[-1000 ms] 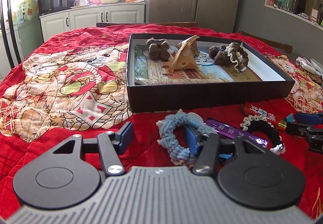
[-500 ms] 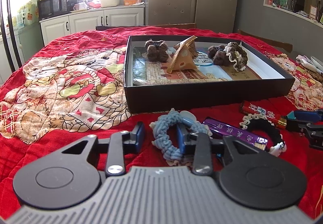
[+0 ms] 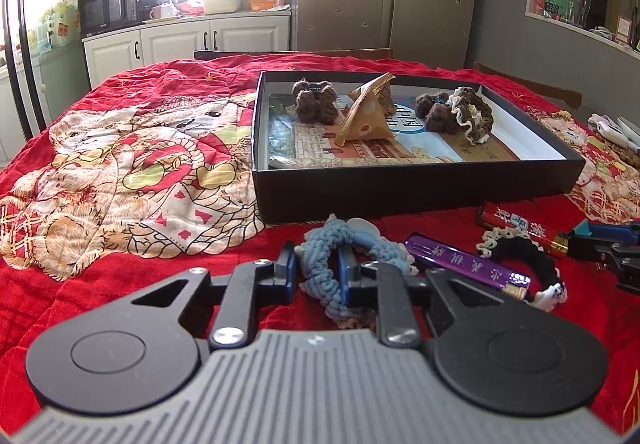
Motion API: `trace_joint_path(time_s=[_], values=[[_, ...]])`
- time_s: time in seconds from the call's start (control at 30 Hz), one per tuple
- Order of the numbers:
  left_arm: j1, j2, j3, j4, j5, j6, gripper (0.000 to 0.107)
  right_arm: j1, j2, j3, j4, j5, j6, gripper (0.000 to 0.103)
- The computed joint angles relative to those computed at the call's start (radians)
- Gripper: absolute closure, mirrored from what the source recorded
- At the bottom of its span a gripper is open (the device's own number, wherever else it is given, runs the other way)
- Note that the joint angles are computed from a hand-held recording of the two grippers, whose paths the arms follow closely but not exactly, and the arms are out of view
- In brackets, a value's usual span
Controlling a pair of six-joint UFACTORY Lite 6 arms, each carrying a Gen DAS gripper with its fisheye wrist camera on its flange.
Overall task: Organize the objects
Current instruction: 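Grasp the blue knitted scrunchie with the left tool while the right tool grasps the teal binder clip, then lift and carry the blue scrunchie and binder clip over the black box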
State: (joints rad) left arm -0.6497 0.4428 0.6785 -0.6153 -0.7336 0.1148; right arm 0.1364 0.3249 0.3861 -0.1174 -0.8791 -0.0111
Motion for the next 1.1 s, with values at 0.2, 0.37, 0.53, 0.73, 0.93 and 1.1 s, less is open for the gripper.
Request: trace_joint_path(time_s=[0.2,0.37,0.53,0.73,0.93,1.1], values=[[-0.003,-0.013,-0.011,-0.004,0.002,-0.005,0.088,-0.011,-0.011,-0.019,-0.009,-0.020,0.007,0.080],[-0.007,-0.026,-0.020,-0.013,0.003,-0.004,0.089,-0.010,-0.022,-0.032,-0.007,-0.030,0.008,0.080],[-0.025,-0.054,-0.039,-0.038,-0.006,0.014,0.089,-0.019,-0.040,-0.045,-0.024,-0.034,0.022,0.080],[-0.039,-0.093,-0.058,-0.045,-0.006,0.020,0.090,-0.013,-0.060,-0.055,-0.029,-0.038,0.026,0.080],[-0.041,-0.140,-0.069,-0.057,0.003,0.046,0.090,-0.014,-0.108,-0.070,-0.061,-0.021,0.054,0.080],[-0.051,-0.188,-0.069,-0.093,0.016,0.103,0.090,0.000,-0.193,-0.078,-0.088,0.037,0.073,0.080]])
